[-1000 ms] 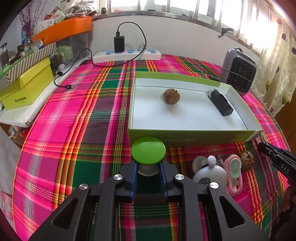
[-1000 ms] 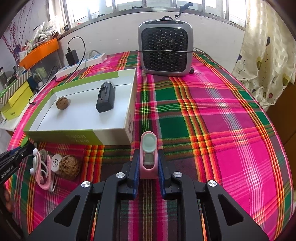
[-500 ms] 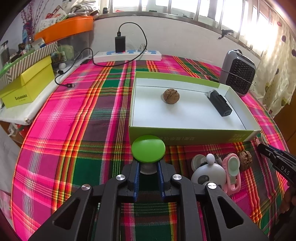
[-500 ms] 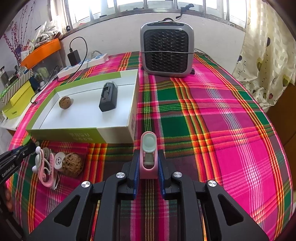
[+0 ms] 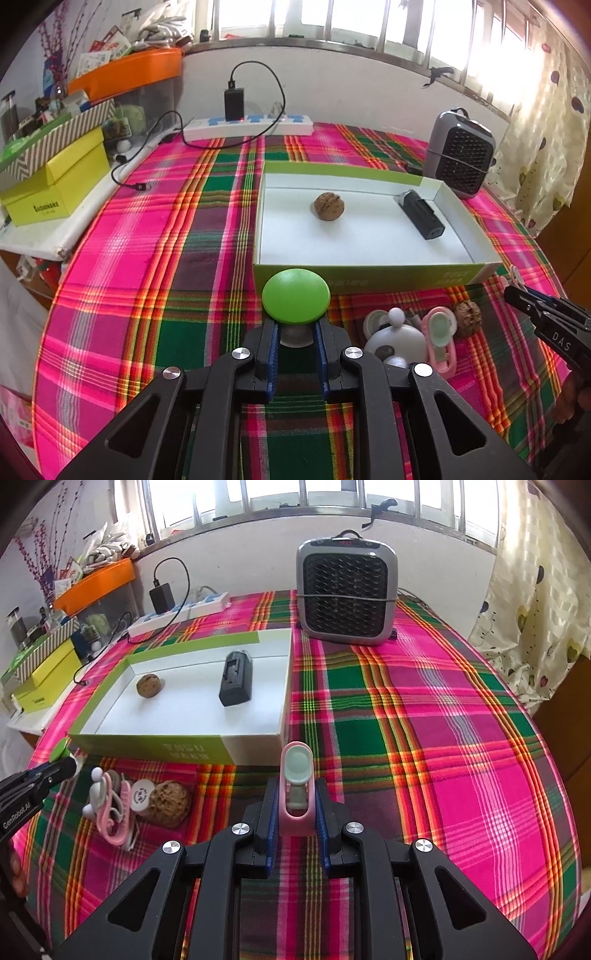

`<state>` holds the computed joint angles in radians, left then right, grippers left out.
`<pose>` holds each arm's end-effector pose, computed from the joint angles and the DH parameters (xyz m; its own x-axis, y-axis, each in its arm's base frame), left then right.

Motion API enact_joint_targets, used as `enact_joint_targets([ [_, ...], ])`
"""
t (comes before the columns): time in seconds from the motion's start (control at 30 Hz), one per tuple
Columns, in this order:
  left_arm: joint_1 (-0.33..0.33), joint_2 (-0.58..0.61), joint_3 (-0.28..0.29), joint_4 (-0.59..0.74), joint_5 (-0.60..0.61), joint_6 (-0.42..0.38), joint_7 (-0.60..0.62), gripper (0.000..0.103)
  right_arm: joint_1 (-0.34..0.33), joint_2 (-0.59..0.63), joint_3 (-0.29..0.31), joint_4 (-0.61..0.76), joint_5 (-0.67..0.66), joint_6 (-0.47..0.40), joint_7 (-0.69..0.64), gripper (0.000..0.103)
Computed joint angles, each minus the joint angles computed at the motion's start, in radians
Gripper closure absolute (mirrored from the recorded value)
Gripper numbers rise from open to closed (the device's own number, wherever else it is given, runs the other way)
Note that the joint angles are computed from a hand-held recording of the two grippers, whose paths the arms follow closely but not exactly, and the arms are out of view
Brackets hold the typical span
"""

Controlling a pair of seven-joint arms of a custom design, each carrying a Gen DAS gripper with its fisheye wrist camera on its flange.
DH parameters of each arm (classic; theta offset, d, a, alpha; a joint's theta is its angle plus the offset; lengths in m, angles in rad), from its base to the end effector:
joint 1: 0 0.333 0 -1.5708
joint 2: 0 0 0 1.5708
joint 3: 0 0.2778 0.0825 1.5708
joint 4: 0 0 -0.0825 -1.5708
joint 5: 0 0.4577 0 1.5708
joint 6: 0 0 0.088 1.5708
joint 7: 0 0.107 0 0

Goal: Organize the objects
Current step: 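Carry the green container and pink gadget over the white tray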

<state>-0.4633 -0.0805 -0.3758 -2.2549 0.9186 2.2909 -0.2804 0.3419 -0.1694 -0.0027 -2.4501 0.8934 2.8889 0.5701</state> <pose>0.4068 -0.4254 0.3331 0.3765 -0.9236 0.0725 -0.6625 -0.3231 -0.6757 0.5381 0.1416 0.3309 0.5300 -0.8452 -0.0691 -0.6610 -0.3607 -0.6580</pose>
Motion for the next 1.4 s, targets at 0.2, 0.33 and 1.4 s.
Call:
enact_joint_targets([
  [0.2,0.004,-0.022,0.0,-0.004,0.005,0.013,0.013,0.088,0.012,-0.034,-0.011,-0.005,0.035,-0.027,-0.042,0.085],
  [0.33,0.01,-0.029,-0.002,0.003,0.007,0.017,0.028,0.088,0.018,-0.05,-0.017,0.004,0.052,-0.068,-0.06,0.085],
  [1.4,0.087,0.114,0.09,0.107,0.037,0.191,0.13,0.088,-0.037,0.282,0.108,0.405,-0.074,-0.275,0.001,0.085],
])
